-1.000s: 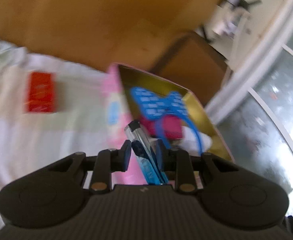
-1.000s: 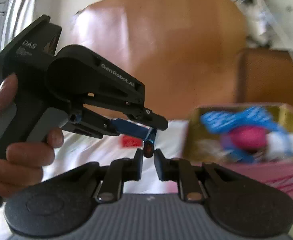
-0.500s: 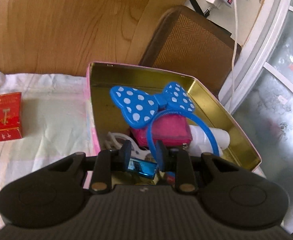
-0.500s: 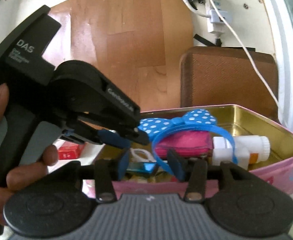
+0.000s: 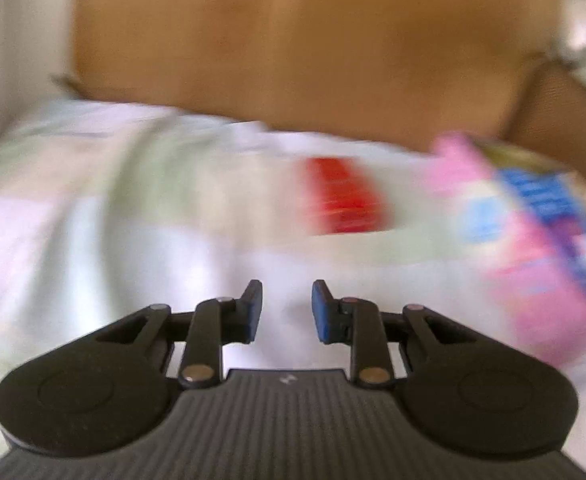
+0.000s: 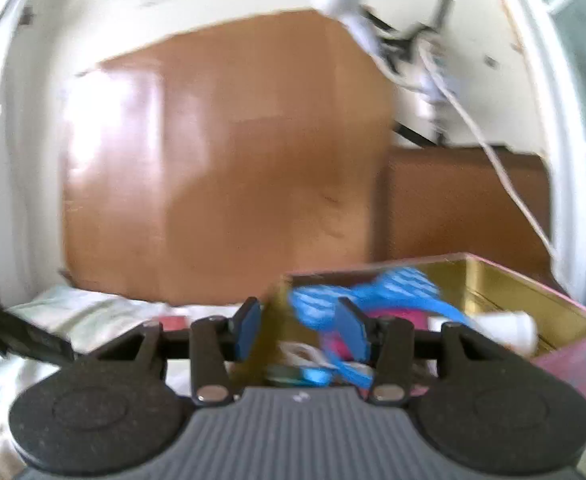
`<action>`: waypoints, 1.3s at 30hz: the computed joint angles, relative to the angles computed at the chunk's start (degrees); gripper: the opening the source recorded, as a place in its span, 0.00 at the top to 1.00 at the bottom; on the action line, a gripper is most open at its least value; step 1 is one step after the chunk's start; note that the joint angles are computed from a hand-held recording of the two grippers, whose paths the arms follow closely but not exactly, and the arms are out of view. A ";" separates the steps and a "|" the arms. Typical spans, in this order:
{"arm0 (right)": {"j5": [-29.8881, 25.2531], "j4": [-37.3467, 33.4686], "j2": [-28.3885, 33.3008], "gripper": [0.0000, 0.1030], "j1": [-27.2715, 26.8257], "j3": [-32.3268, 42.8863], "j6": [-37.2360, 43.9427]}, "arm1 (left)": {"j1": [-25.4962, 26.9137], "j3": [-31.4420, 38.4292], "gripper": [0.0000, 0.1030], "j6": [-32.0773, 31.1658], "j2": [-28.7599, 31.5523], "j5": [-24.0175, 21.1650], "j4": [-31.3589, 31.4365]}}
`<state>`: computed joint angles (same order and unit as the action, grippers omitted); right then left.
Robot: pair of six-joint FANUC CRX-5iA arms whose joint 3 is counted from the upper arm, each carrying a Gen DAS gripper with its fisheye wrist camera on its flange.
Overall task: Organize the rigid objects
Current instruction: 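Move the right gripper to the red cigarette box and grasp it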
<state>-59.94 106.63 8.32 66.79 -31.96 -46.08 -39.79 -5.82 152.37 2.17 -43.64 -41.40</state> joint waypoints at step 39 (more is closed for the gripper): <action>20.74 -36.55 -7.50 0.42 10.63 -0.88 36.30 | 4.96 -12.82 0.53 -5.50 -7.93 18.60 6.39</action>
<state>-39.19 70.08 0.82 77.42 -32.84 -9.78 -34.83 -18.64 146.88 -5.75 -25.04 -35.02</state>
